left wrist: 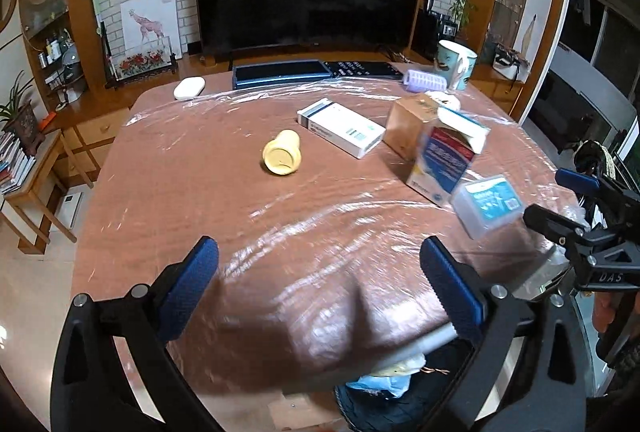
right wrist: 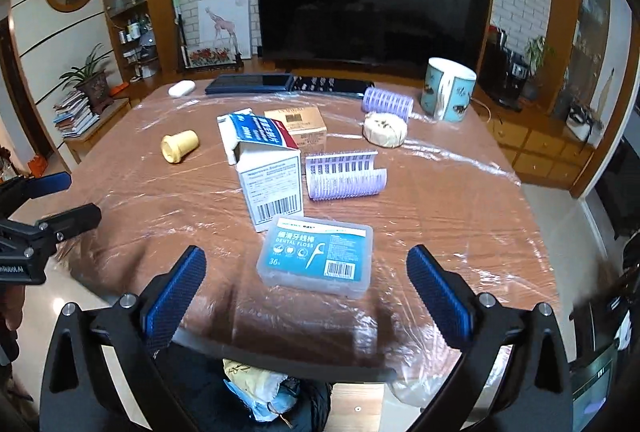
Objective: Collect trash
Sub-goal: 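Move both empty tools back over the table, then grasp the yellow cup with the left tool while the right tool grasps the teal floss box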
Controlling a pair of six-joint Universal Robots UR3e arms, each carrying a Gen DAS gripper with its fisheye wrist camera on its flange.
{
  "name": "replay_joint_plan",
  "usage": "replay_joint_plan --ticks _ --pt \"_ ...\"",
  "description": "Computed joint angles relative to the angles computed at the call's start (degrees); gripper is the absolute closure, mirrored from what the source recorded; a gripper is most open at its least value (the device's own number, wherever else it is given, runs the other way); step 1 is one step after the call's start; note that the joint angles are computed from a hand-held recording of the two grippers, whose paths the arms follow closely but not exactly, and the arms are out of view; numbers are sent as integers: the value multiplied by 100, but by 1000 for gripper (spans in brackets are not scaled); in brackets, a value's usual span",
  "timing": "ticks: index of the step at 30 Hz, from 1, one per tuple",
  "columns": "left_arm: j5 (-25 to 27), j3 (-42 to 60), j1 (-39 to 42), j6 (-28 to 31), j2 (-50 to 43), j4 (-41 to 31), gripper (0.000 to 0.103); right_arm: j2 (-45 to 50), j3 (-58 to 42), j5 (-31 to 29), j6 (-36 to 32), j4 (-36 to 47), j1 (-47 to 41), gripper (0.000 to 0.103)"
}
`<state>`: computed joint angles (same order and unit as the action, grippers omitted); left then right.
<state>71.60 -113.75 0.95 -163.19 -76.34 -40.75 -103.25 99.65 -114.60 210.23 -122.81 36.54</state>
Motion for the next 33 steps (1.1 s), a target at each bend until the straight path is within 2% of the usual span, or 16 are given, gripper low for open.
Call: replay_joint_plan --ticks 6,12,20,23,26,28,30,32,33 --pt "49 731 -4 249 -1154 229 2 255 188 500 299 -201 -495 4" --pt "172 1588 -123 437 -2120 246 2 533 180 511 492 -209 -555 4" --pt "573 2538 -367 228 -3068 113 3 562 327 751 415 -253 -723 5" --pt "646 2711 -439 185 -3240 111 11 554 375 814 300 -292 -806 7" --pt "684 2919 -502 190 -3426 -30 23 568 377 819 175 -320 -837 11" --pt "697 3040 -539 169 -3523 -133 36 581 375 736 131 -311 -798 13" --pt "679 3115 -561 164 -3586 -192 44 609 344 654 86 -305 -740 20" --pt "627 3103 -550 172 -3585 -156 46 597 374 668 26 -350 -742 20" --pt "607 3110 -547 183 -3593 -146 51 578 403 681 -4 -374 -754 21"
